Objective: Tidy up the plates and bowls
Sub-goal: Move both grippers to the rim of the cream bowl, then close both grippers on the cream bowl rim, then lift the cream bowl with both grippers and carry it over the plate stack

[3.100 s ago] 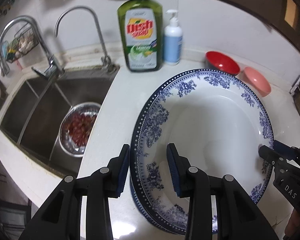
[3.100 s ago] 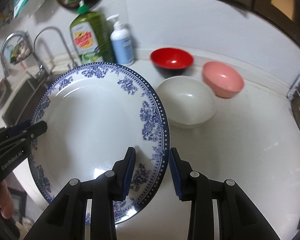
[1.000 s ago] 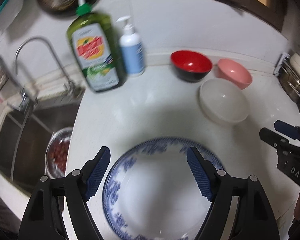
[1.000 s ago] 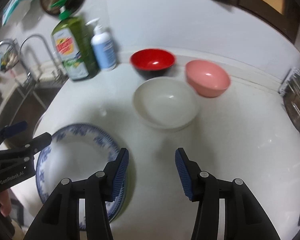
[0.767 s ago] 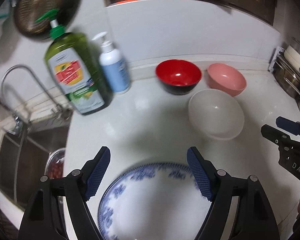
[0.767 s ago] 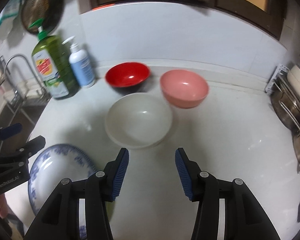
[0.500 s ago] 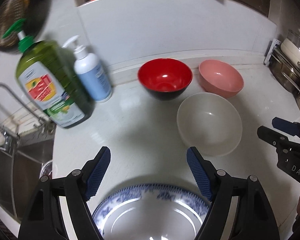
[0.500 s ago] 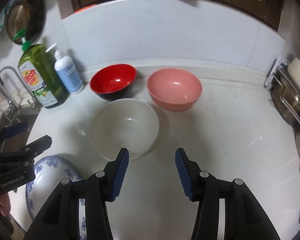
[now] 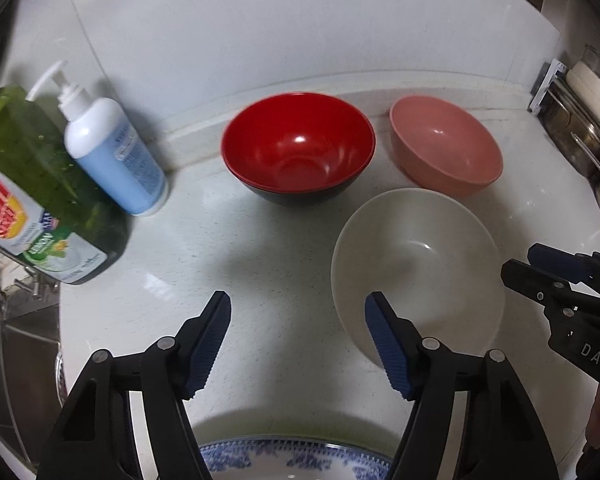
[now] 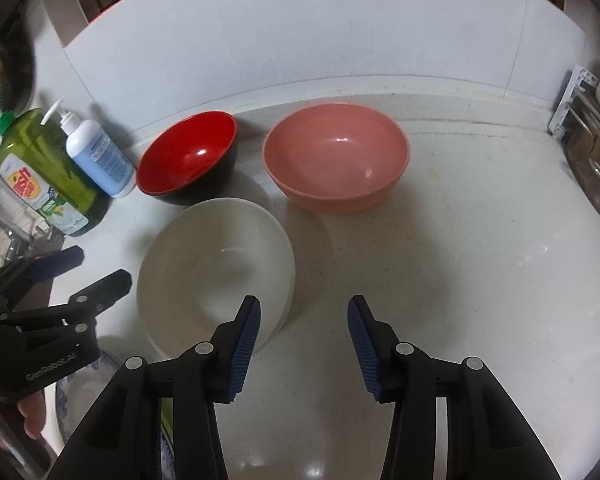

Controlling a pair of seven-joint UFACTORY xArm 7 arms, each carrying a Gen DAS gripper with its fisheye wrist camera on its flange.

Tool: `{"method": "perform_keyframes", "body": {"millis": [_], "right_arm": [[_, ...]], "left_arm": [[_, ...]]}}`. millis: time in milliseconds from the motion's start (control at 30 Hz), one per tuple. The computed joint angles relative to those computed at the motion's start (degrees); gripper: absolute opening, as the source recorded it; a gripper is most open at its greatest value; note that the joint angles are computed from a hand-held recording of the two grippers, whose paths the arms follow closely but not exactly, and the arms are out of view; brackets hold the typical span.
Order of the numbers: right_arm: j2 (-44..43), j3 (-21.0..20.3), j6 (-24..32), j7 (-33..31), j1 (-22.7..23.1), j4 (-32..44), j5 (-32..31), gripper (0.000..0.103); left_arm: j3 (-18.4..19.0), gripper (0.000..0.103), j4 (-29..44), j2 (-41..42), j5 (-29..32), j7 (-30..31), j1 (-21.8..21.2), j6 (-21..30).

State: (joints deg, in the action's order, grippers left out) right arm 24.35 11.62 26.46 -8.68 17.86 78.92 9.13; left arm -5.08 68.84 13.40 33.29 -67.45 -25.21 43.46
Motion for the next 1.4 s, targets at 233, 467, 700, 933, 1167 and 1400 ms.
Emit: {"method": "perform_keyframes", "body": {"millis": [233, 467, 700, 933, 1167, 1400], "right_arm": [[4.5, 0.1, 3.4, -0.1, 0.0, 5.1, 0.3, 0.033], [6.8, 0.8, 6.8, -1.1, -0.4, 7.9, 2.0, 0.023], [8.0, 1.0, 9.0, -1.2, -0.2, 10.0, 3.1, 0.012], [7.0, 1.0, 9.4, -1.1, -0.5, 9.4, 4.4, 0.010], [2.2, 1.3, 7.7, -2.3, -2.1, 4.1, 6.6, 0.010], [-5.0, 1.2, 5.3, -4.9, -3.7, -4.3, 9.5, 0.010]], "left_arm": [[0.6, 0.054, 2.4, 3.8, -3.6, 3.5, 0.8, -2.0], [1.0, 0.030, 3.2, 5.8, -7.8, 6.2, 1.3, -4.2], [0.7, 0.012, 2.5, 6.1, -14.5, 9.5, 2.1, -7.4], [0.8, 0.012, 2.2, 4.7, -15.0, 8.1, 0.7, -6.8], [-0.2, 0.012, 1.6, 2.1, -12.9, 5.0, -1.5, -5.8], [-2.2, 0.012, -0.6, -1.1, -11.2, 1.0, -3.4, -5.7]]}}
